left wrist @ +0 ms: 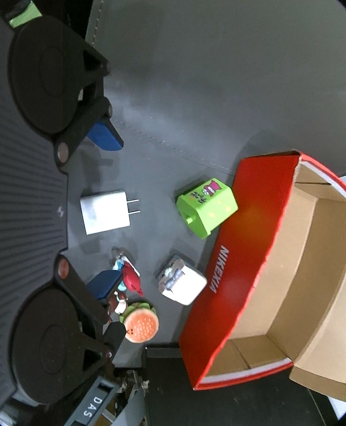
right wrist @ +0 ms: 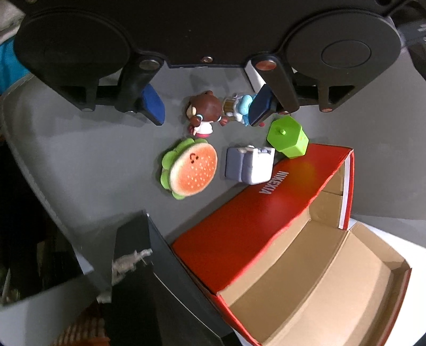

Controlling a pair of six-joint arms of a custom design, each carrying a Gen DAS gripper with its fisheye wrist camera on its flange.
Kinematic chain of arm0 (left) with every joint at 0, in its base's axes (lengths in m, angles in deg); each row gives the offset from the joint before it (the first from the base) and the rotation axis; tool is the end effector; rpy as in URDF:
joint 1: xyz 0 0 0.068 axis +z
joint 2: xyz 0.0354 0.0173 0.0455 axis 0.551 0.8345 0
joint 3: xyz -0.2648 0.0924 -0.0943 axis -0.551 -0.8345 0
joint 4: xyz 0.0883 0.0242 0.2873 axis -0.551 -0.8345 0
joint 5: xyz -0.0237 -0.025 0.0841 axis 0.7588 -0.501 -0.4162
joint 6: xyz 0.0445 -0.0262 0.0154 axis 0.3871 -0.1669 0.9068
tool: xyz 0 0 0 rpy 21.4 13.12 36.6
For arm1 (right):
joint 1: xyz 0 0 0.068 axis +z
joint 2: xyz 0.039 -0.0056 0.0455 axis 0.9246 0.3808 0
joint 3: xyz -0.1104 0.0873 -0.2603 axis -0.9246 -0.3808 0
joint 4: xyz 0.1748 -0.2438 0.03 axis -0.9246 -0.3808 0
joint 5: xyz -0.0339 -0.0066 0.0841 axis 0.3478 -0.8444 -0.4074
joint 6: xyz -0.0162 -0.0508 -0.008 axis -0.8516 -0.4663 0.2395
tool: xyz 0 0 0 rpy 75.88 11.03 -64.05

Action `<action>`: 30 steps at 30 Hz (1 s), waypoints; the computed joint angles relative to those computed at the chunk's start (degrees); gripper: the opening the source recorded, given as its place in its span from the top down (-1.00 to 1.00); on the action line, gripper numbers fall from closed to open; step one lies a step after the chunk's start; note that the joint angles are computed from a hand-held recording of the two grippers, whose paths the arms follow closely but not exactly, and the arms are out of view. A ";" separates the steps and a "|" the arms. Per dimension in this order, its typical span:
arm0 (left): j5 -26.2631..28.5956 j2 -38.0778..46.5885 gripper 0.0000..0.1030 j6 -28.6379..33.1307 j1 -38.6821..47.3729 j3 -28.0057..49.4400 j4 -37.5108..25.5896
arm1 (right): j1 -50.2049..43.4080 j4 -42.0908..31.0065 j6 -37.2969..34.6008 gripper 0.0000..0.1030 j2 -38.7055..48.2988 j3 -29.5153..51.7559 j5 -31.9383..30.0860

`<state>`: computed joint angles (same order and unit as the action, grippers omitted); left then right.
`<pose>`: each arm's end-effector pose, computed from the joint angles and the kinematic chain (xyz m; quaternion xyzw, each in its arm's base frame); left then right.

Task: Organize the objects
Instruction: 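Grasp the white plug charger with the left tool while the right tool grasps the brown bear figurine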

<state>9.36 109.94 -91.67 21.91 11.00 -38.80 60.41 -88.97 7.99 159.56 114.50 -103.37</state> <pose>0.3244 -0.0693 0.1927 -0.1094 0.9811 -0.0901 0.1318 0.3106 -0.0221 0.1171 0.1899 0.9334 0.2632 0.1529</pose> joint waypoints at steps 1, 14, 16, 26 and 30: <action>0.18 0.43 -0.87 0.17 0.02 0.04 0.08 | 0.22 0.26 0.06 -0.33 0.18 0.00 0.37; -0.57 3.42 -0.62 -1.95 0.10 -1.22 2.80 | 5.97 2.68 -2.87 -0.15 2.18 -0.15 7.36; 0.33 3.82 -0.54 -2.02 0.24 -1.69 3.01 | 6.75 2.87 -3.52 -0.14 2.17 0.02 8.53; 0.53 2.67 0.19 -1.58 0.25 -3.47 4.00 | 6.67 4.75 -5.06 0.33 2.40 -0.67 8.14; 0.56 1.56 0.29 -1.41 0.71 -4.45 4.26 | 5.85 5.04 -4.53 0.34 2.47 -0.82 6.82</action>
